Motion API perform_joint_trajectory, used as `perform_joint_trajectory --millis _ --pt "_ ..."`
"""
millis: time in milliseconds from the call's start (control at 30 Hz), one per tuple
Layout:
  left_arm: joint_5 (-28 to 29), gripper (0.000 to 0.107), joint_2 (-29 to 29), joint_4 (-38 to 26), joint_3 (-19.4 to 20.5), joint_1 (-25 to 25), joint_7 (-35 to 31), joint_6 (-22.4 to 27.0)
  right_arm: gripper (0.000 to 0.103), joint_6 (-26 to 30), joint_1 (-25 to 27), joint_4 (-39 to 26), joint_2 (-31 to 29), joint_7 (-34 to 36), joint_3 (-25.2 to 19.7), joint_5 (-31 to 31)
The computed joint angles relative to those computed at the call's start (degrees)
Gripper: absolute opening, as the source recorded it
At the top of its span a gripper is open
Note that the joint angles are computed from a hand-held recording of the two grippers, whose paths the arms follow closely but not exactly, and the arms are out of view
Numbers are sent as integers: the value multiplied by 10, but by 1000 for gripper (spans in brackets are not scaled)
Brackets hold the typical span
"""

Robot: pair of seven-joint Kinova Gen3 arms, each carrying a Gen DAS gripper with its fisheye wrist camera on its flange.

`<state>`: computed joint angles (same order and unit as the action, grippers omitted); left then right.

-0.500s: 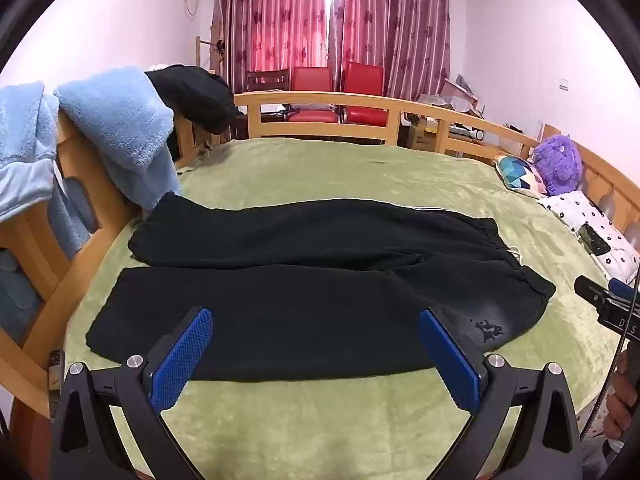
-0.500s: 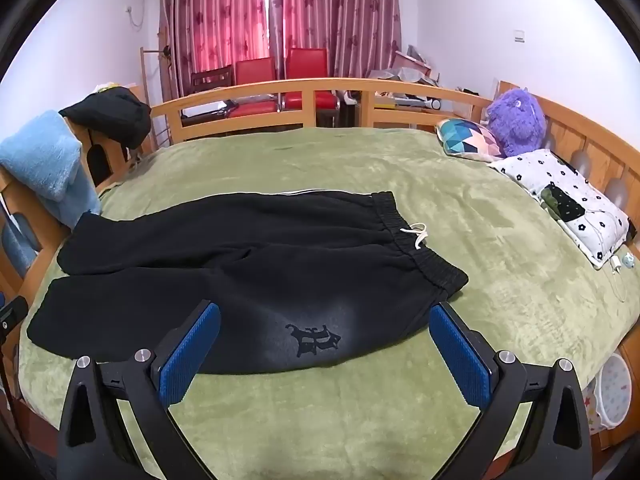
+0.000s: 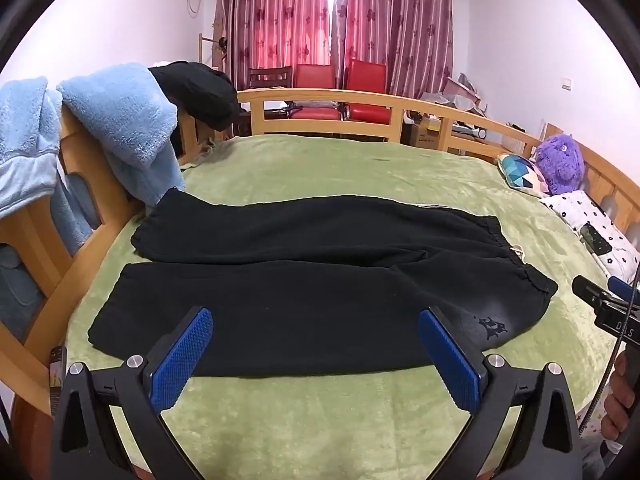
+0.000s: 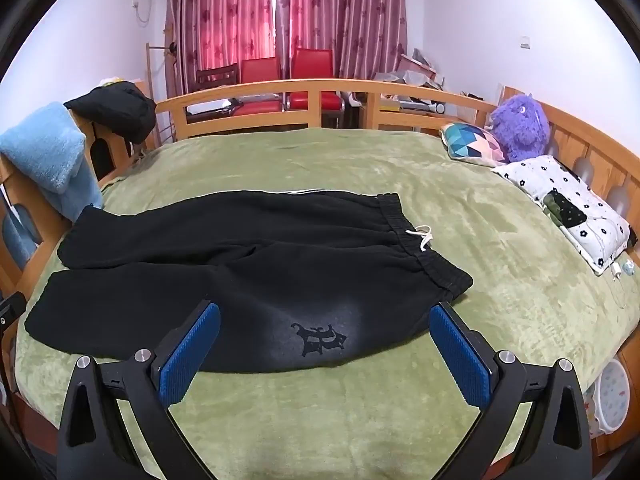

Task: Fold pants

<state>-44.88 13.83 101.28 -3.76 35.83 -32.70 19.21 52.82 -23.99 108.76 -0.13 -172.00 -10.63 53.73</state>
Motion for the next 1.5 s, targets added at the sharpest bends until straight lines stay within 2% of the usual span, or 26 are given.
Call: perform_joint_trajectory --millis 333,1500 --pt "-26 103 0 2 -4 5 31 7 102 -8 0 16 -8 -11 -6 13" --pt "-20 103 -5 4 8 -12 22 10 102 9 -14 2 1 -17 -8 19"
